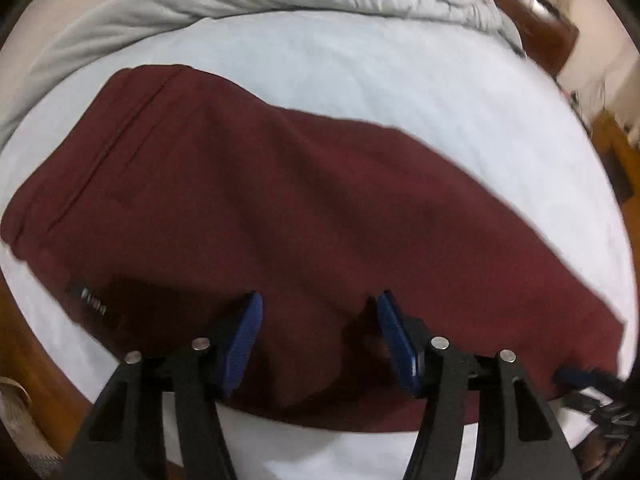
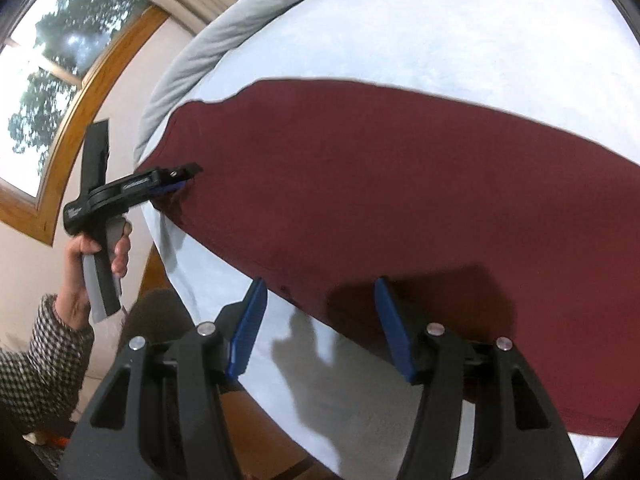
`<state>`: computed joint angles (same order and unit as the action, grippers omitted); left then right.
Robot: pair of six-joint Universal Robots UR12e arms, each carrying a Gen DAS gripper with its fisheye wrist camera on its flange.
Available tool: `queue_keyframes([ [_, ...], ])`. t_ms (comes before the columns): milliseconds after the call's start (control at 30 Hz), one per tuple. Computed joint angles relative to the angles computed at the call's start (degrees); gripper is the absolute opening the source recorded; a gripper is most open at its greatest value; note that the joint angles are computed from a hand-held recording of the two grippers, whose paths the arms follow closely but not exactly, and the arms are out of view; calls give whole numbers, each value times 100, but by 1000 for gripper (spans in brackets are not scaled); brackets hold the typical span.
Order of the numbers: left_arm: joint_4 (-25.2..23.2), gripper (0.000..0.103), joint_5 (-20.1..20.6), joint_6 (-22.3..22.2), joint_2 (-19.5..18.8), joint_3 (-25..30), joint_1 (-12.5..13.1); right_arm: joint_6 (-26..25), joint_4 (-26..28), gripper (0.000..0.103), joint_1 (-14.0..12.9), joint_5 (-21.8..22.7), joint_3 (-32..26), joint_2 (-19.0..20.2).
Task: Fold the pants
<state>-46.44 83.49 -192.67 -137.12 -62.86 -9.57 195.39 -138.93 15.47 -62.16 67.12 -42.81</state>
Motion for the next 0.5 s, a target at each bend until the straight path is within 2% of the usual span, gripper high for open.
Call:
queue_keyframes([
  [33,-34,61,-163,-73,65,-37,-1,16,-87,58,-7,-37,44,-40],
  [100,38,65,-207,-169,154,-104,-59,48,-278,60,-29,-191,201,-181],
  [167,230,71,-613,-202,277,-279,-133,122,-430,61,-51,-340,388,-327],
  [267,86,71,-1200,-179,308,-326,-254,344,-622,61,-111,-487,715,-533],
  [333,-250,70,-1557,-243,227,-198,-300,525,-755,61,-143,-603,933,-652],
  [400,-314,68,-2094,-498,153,-180,-285,665,-902,62,-181,-632,1119,-740],
  [467,-519,58,-2432,-872,2,-28,-262,773,-1030,63,-214,-647,1239,-774],
  [500,-561,57,-2565,-1021,-8,-46,-252,808,-1053,63,-220,-665,1242,-762],
])
